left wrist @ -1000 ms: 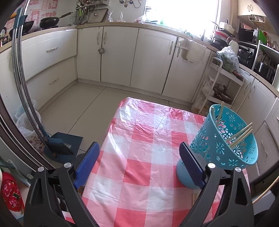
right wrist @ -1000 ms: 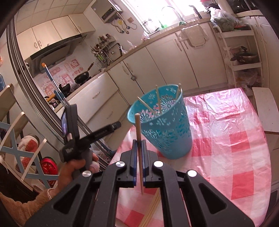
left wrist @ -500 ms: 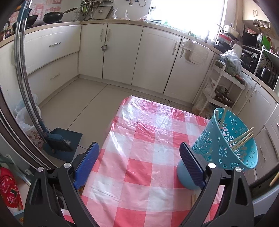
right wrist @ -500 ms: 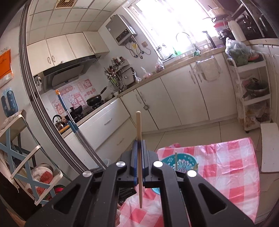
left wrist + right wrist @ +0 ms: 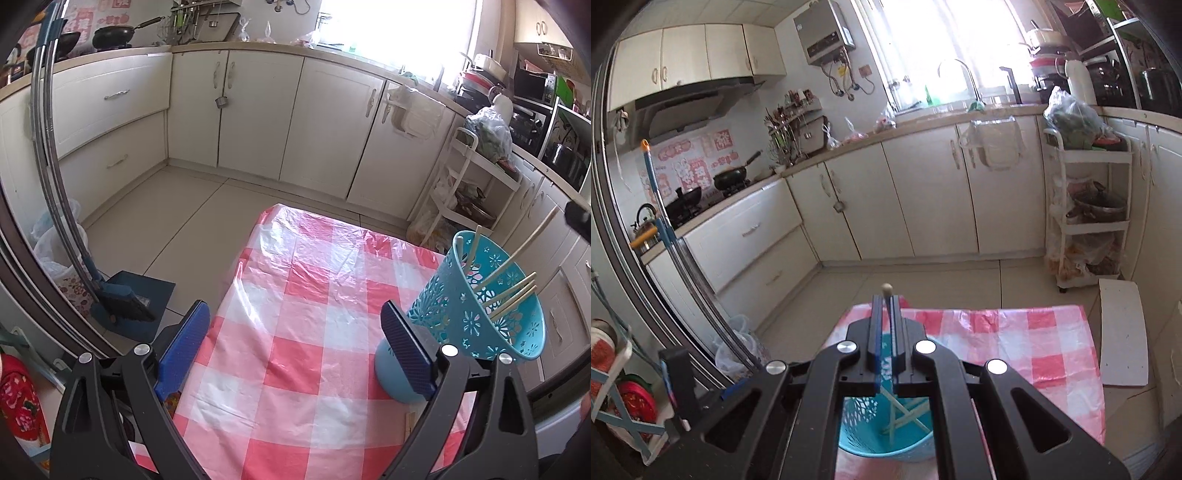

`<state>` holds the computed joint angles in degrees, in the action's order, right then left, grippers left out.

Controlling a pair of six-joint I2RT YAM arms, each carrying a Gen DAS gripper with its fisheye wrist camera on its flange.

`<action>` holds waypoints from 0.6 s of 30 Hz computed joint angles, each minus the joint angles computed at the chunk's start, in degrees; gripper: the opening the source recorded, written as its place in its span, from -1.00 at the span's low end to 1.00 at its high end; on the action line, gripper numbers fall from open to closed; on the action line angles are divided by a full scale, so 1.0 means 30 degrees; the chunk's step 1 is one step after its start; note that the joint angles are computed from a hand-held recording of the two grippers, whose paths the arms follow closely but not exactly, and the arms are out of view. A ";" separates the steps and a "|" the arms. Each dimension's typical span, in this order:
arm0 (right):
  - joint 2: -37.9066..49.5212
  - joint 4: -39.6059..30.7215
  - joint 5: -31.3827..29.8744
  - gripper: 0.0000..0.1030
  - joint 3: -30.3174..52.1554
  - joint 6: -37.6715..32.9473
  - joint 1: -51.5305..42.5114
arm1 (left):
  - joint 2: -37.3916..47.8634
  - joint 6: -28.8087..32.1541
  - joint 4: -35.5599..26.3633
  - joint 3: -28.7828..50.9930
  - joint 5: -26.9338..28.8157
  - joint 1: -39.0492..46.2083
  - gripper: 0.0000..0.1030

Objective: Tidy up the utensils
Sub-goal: 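Carry the chopstick with the right tool over the basket and open it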

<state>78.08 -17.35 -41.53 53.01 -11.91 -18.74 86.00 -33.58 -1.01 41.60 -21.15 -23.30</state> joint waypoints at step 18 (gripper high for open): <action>-0.4763 -0.0093 -0.0953 -0.47 -0.5743 -0.3919 -0.3877 | 0.0233 0.0367 -0.0393 0.0245 -0.0943 -0.0501 0.80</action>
<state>63.79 -17.63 -44.39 35.78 -23.67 -30.37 86.69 -32.48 -2.19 42.33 -23.98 -24.80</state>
